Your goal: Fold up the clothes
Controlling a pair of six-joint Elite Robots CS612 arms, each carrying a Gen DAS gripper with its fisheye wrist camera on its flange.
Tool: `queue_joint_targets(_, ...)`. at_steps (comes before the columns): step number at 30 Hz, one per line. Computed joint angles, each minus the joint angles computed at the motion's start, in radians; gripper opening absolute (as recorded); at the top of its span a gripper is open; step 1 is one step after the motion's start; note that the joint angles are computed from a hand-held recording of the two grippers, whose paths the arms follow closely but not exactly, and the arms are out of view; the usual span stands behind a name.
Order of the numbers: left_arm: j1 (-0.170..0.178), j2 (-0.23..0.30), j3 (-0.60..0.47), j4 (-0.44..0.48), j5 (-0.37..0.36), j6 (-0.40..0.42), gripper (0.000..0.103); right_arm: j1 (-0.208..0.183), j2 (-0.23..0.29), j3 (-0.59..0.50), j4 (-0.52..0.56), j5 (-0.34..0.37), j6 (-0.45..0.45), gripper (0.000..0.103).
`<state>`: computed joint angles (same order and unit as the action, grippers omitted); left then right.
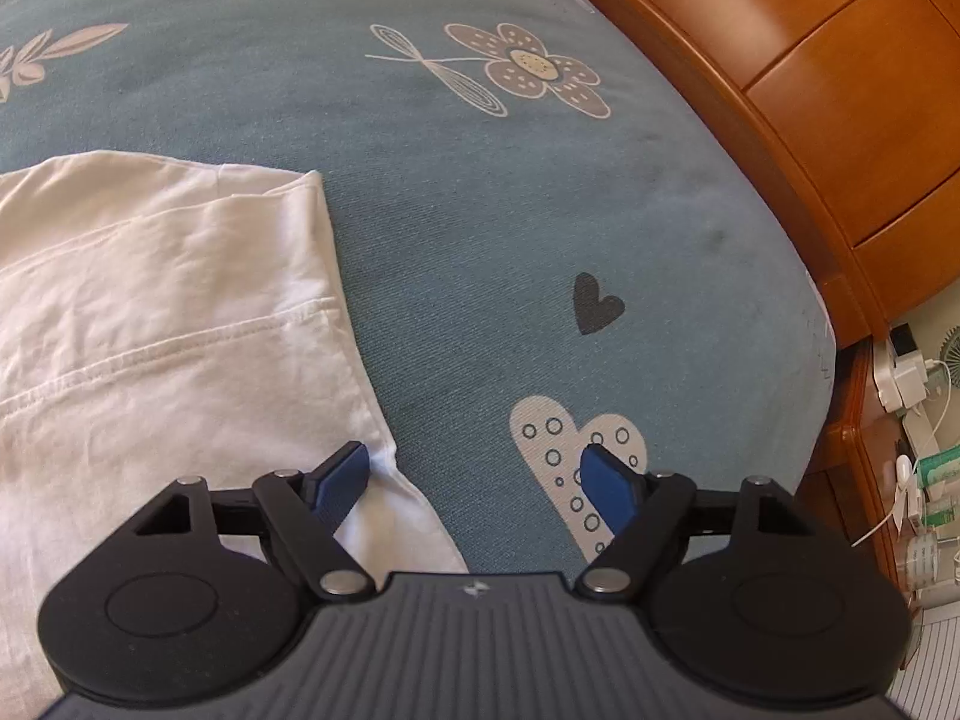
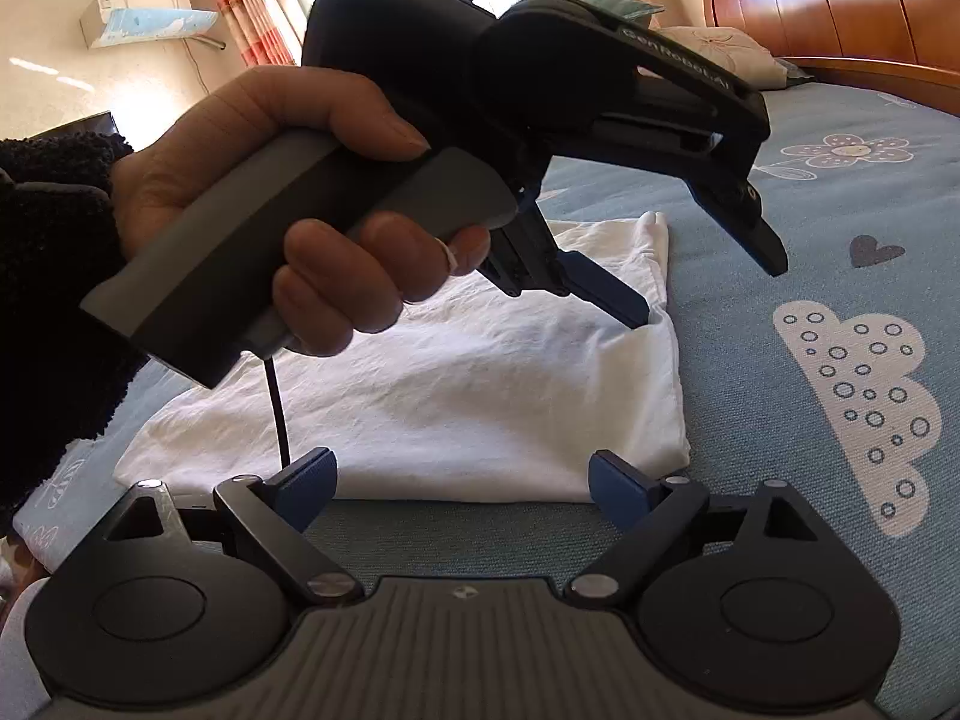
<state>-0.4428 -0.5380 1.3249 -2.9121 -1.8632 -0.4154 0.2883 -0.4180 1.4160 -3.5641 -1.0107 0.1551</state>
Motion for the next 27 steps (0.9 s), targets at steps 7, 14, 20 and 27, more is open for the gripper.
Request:
queue_joint_targets(7, -0.002, -0.074, 0.082, -0.063, 0.077, 0.055, 0.078, -0.005, 0.002, 0.001, -0.004, 0.031, 0.011, 0.101)
queue_joint_targets(14, 0.023, -0.213, 0.288, -0.182, 0.250, 0.005, 0.081, 0.005, 0.008, -0.002, -0.019, 0.004, -0.012, 0.103)
queue_joint_targets(20, 0.070, -0.309, 0.475, -0.361, 0.376, -0.083, 0.094, 0.016, 0.026, -0.008, -0.090, -0.043, -0.002, 0.103)
queue_joint_targets(27, 0.167, -0.290, 0.607, -0.534, 0.277, -0.254, 0.094, 0.067, -0.001, 0.025, -0.071, -0.233, -0.197, 0.103)
